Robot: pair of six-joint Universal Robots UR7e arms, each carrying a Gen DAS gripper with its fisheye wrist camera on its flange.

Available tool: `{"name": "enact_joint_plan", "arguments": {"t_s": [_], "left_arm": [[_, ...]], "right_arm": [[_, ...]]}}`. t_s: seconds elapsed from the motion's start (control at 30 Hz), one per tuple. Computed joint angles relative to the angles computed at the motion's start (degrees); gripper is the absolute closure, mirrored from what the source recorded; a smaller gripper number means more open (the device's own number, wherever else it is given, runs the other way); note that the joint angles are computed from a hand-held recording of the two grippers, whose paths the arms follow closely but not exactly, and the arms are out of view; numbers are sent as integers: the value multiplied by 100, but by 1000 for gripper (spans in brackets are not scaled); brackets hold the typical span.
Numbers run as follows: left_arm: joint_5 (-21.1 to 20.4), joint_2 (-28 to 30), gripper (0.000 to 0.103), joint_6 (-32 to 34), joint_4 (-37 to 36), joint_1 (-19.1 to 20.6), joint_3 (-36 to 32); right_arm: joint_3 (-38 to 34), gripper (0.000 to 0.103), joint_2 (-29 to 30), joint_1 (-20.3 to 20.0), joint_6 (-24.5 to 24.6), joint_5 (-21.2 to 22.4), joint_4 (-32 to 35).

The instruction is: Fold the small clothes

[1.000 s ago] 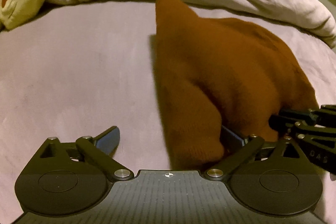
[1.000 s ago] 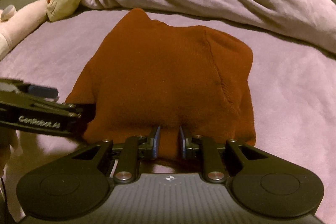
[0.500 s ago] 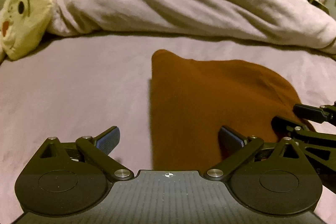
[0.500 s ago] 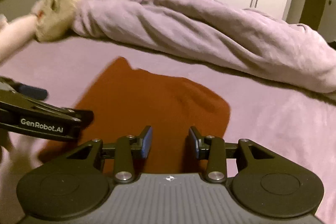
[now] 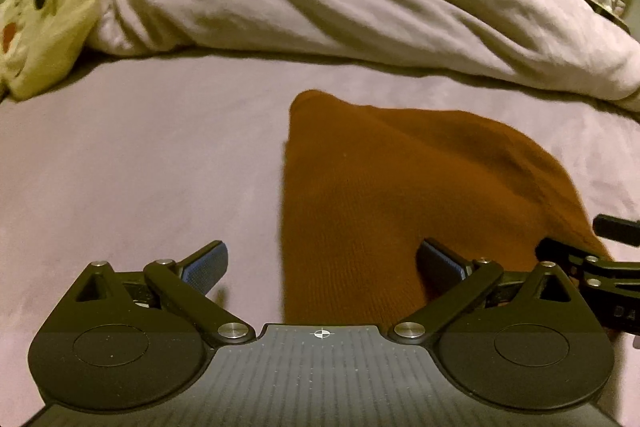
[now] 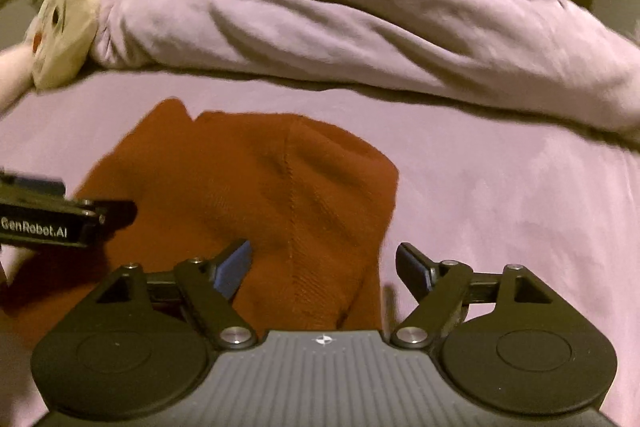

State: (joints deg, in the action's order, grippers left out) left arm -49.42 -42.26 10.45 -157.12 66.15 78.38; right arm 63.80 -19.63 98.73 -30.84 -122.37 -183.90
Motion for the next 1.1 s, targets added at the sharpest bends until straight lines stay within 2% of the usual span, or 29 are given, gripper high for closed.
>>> {"name": "enact_joint_plan", "arguments": {"t_s": [0.03,0.13,0.23,0.3,0.33,0.4,0.47,0.57,0.63,0.7,0.73,0.83,0.93,1.1], "left_arm": [[-18,-167,0,-24,-62,-24,201],[112,-494,0,-179,-300,-60,725],[160,-584,0,-497,-180,-31,903],[256,-527,0,-283,-328,-54,918],[332,-487,0,-115,-359,-68,899],[584,-481,0,-51,-269,-156,887],[848,-549,0,14,-184,-270,982],[1081,-740,0,53,-41,-384,1267],[1220,-926,0,-188,217,-481,1527],[1180,-1147,0,-418,420,-555,1812],[1149,-1241,0,-538,511,-586,1933],[1067,-1474,0,-897,853,-687,2207],[1029,-1631,0,-1147,1117,-776,2332],[1146,-1731,0,-1509,1704,-883,2250]], "right_arm": [[234,25,-151,38,141,1,-65],[946,25,-492,68,150,38,-678],[1281,24,-623,63,347,-384,-795],[1256,22,-601,58,521,-630,-587],[1202,18,-541,70,439,-734,-614],[1012,14,-327,117,-122,-958,-897],[1020,14,-330,180,-239,-1107,-884],[1151,14,-451,301,68,-1434,-622],[1383,12,-587,392,425,-1623,-394],[1772,8,-779,481,823,-1770,-91],[2007,4,-899,513,1048,-1766,107],[2536,4,-1232,573,1735,-1520,651],[2751,4,-1494,626,2319,-1213,1220],[2833,4,-1586,777,2165,-1015,1012]]}}
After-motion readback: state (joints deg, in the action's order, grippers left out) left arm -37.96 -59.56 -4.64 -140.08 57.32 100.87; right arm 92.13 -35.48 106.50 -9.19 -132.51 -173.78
